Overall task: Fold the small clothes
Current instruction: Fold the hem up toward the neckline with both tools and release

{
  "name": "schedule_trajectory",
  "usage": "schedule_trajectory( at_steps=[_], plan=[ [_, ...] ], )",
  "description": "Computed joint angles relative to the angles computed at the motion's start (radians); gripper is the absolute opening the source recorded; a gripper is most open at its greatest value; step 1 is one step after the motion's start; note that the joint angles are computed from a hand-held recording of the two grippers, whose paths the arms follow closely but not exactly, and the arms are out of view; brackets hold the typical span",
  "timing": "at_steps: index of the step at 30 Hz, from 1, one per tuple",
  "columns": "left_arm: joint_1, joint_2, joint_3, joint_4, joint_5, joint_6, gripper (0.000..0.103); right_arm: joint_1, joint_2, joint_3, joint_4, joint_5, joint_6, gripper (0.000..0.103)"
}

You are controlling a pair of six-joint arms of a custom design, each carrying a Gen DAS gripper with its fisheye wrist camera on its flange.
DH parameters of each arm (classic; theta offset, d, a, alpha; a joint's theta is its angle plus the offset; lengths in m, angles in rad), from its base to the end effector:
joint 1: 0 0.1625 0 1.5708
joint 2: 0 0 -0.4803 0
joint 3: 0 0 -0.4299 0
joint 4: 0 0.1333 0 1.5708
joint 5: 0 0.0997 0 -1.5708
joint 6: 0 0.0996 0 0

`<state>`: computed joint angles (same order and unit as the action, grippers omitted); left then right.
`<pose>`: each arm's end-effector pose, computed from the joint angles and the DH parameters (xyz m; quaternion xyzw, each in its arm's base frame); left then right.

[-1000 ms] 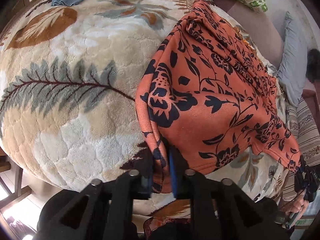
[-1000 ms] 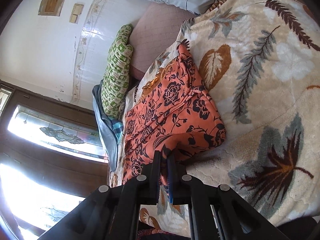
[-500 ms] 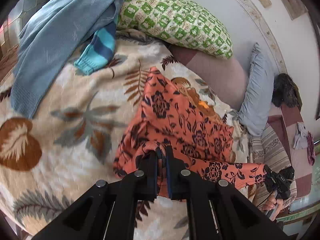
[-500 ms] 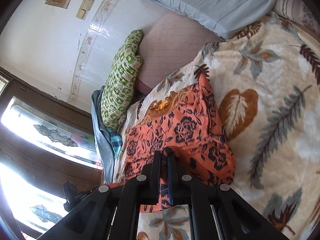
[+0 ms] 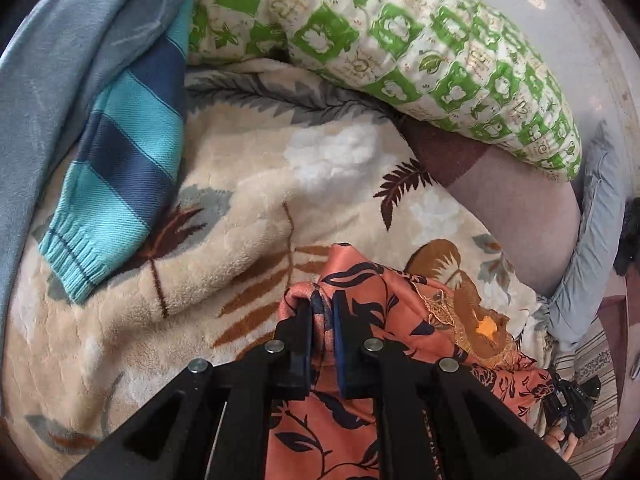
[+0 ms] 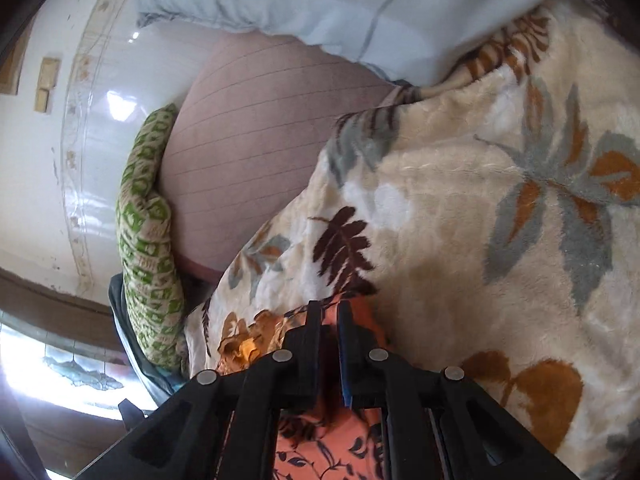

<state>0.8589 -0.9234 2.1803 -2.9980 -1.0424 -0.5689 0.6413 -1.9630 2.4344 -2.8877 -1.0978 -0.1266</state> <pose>-0.2107 -0.5251 0.0688 0.0466 0.9609 -0.2213 0.1596 -0.1591 -0.3417 0.4269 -0.2579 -0.8537 0.4522 0.0164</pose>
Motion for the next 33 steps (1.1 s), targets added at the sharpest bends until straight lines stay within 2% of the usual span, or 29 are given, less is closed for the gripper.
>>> schedule_trajectory(
  at_steps=[2,4,5,6,8,10,11,12,14,15,17,19,20,22,24,27,29,31,33],
  plan=[
    [-0.043,-0.021,0.086,-0.147,0.05,0.021,0.01,-0.069,-0.068,0.048,-0.016,0.093,-0.067,0.012],
    [-0.12,-0.041,0.153,-0.183,0.151,0.011,0.018,-0.065,-0.138,0.079,0.014,0.083,-0.156,0.012],
    [-0.168,-0.049,0.179,-0.163,0.22,0.001,0.038,-0.039,-0.165,0.09,0.048,0.058,-0.2,0.012],
    [-0.223,-0.05,0.212,-0.177,0.308,-0.008,0.067,0.012,-0.18,0.099,0.072,0.003,-0.236,0.012],
    [-0.336,-0.032,0.293,-0.302,0.489,-0.009,0.088,0.142,-0.183,0.13,0.071,-0.137,-0.301,0.012],
    [-0.416,-0.032,0.349,-0.313,0.623,-0.071,0.094,0.268,-0.143,0.16,0.042,-0.269,-0.327,0.012],
    [-0.434,-0.053,0.365,-0.257,0.638,-0.13,0.098,0.337,-0.096,0.169,0.013,-0.353,-0.313,0.012],
    [-0.436,-0.069,0.372,-0.228,0.611,-0.146,0.098,0.386,-0.044,0.177,-0.011,-0.412,-0.301,0.012],
    [-0.396,-0.095,0.36,-0.173,0.476,-0.124,0.098,0.461,0.075,0.183,-0.064,-0.498,-0.283,0.012],
    [-0.369,-0.101,0.346,-0.11,0.438,-0.15,0.098,0.505,0.144,0.18,-0.104,-0.554,-0.267,0.012],
    [-0.33,-0.073,0.331,-0.067,0.407,-0.18,0.098,0.565,0.268,0.16,-0.14,-0.631,-0.238,0.012],
    [-0.292,-0.067,0.301,0.076,0.39,-0.249,0.098,0.624,0.381,0.132,-0.213,-0.702,-0.213,0.012],
    [-0.271,-0.065,0.286,0.113,0.375,-0.245,0.098,0.646,0.425,0.119,-0.264,-0.733,-0.217,0.012],
    [-0.25,-0.057,0.279,0.114,0.364,-0.215,0.098,0.698,0.508,0.06,-0.327,-0.789,-0.196,0.012],
    [-0.247,-0.056,0.28,0.099,0.384,-0.207,0.098,0.734,0.571,-0.011,-0.382,-0.84,-0.159,0.012],
    [-0.226,-0.072,0.267,0.115,0.383,-0.203,0.098,0.752,0.587,-0.067,-0.482,-0.819,-0.071,0.012],
    [-0.216,-0.089,0.269,0.123,0.378,-0.222,0.098,0.769,0.564,-0.059,-0.481,-0.771,-0.034,0.012],
    [-0.207,-0.109,0.266,0.184,0.379,-0.268,0.098,0.817,0.57,-0.045,-0.419,-0.733,-0.069,0.012],
    [-0.202,-0.122,0.264,0.232,0.382,-0.305,0.098,0.884,0.617,-0.037,-0.359,-0.746,-0.128,0.012]
  ],
)
